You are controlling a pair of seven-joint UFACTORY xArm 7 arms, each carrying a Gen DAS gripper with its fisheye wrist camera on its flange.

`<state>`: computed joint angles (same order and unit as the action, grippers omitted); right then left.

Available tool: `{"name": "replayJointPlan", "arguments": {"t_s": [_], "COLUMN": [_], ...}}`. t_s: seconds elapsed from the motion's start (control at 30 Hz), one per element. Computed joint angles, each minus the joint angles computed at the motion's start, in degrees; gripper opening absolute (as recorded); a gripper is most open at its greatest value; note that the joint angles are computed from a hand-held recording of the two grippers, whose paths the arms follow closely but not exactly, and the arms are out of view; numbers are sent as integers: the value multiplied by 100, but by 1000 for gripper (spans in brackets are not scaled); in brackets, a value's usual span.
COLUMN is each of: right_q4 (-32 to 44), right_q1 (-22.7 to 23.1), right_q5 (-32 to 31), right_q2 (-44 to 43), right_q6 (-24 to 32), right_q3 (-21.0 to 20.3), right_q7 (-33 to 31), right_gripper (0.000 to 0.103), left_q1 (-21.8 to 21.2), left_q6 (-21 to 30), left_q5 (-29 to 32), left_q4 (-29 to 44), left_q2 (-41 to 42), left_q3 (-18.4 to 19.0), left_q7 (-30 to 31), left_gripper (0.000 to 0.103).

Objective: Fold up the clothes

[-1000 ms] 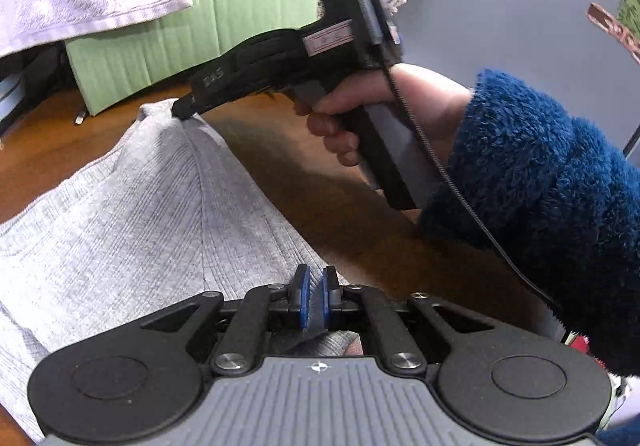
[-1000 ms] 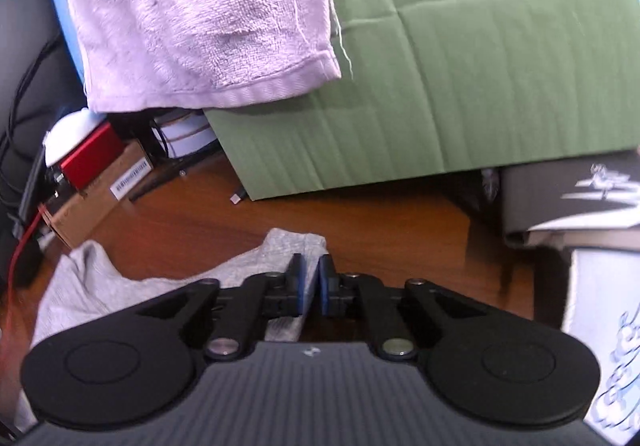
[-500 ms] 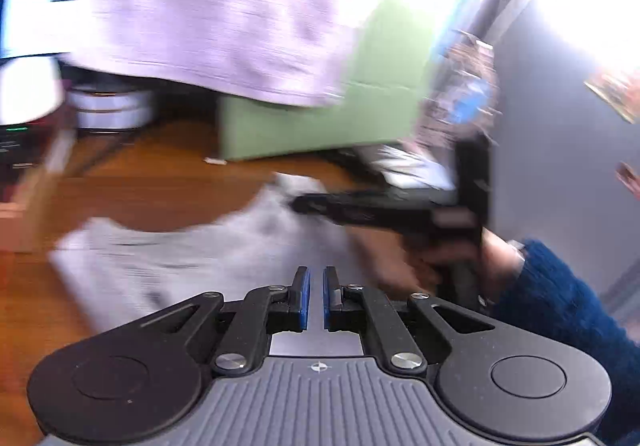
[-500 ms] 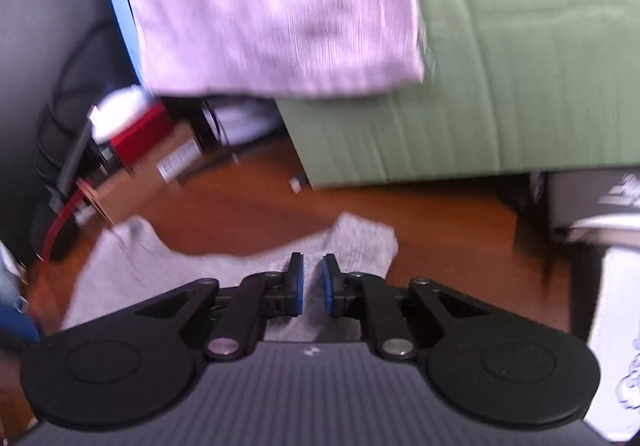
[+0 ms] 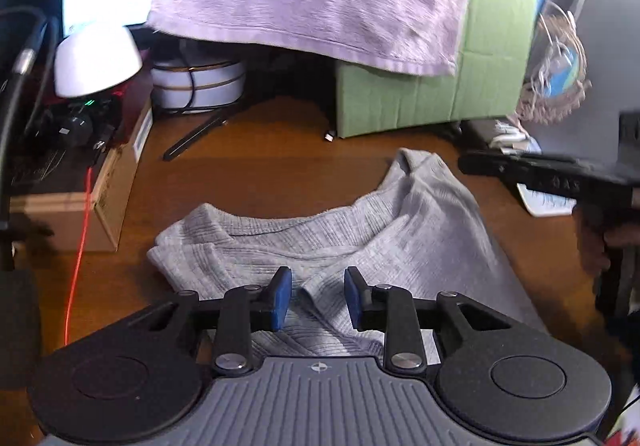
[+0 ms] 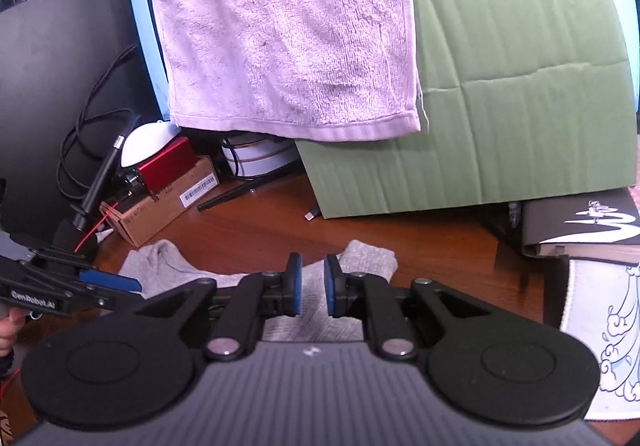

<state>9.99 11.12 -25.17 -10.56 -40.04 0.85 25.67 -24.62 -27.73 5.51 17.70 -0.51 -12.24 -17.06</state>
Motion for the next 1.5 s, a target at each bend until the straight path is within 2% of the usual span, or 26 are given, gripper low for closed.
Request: {"name": "replayJointPlan", "arguments": {"t_s": [0.03, 0.13, 0.27, 0.37, 0.43, 0.5, 0.57, 0.67, 0.73, 0.87, 0.93, 1.0, 1.1, 1.2, 1.3, 1.4, 1.43, 1.5], "right_q4": [34, 201, 405, 435, 434, 428, 383, 209, -26, -789, -1028, -1164, -1227, -1191, -937, -463, -327, -270], "right_q1": [-3, -18, -95, -181, -236, -255, -178, 15, 124, 453, 613, 619, 633, 853, 704, 512, 502, 599], "right_q5": [151, 244, 507, 503, 478, 525, 878, 1615, 1834, 1353, 1523, 2175, 2792, 2585, 2871, 3333, 3482, 3364], "right_q2": [47, 326, 753, 975, 1048, 1058, 996, 758, 340, -869, -1182, -1218, -832, -1153, -1027, -384, -186, 110], "right_q6": [58, 122, 155, -61, -171, -182, -127, -118, -73, 179, 423, 521, 99, 453, 432, 543, 547, 286], "right_q3": [68, 72, 186, 217, 241, 281, 387, 573, 632, 470, 693, 1317, 1708, 1306, 1527, 1765, 1787, 1562], "right_q7": [-79, -91, -252, -253, -246, -309, -611, -1192, -1274, -998, -920, -1015, -1205, -1120, -1370, -1851, -2012, -1994], "right_gripper": [13, 13, 13, 12, 12, 11, 11, 12, 13, 12, 12, 12, 12, 12, 12, 12, 12, 12], "left_q1": [-12, -61, -151, -135, -57, -80, -167, -199, -178, -157, -167, -165, -168, -180, -207, -221, -219, -206], "left_q6": [-52, -146, -91, 180, 392, 334, 370, 401, 404, 357, 352, 387, 420, 437, 428, 428, 426, 423], "left_q5": [-66, -295, -1358, -1286, -1544, -1705, -1971, -1580, -1290, -1425, -1465, -1404, -1517, -1667, -1843, -1764, -1686, -1506], "left_q4": [-10, -130, -383, -353, -183, -84, -76, -132, -148, -114, -101, -94, -90, -76, -58, -66, -72, -84], "left_q2": [29, -124, -646, -691, -442, -193, -228, -300, -308, -240, -222, -235, -255, -254, -228, -232, -234, -237], "left_q3": [-16, -64, -356, -293, -412, -423, -441, -254, -158, -243, -250, -219, -257, -304, -348, -302, -272, -213], "left_q7": [71, 32, 398, 329, 516, 633, 832, 568, 357, 444, 489, 465, 535, 625, 752, 703, 648, 516], "left_gripper": [3, 2, 2, 3, 3, 3, 3, 3, 3, 3, 3, 4, 4, 4, 4, 4, 4, 4]}}
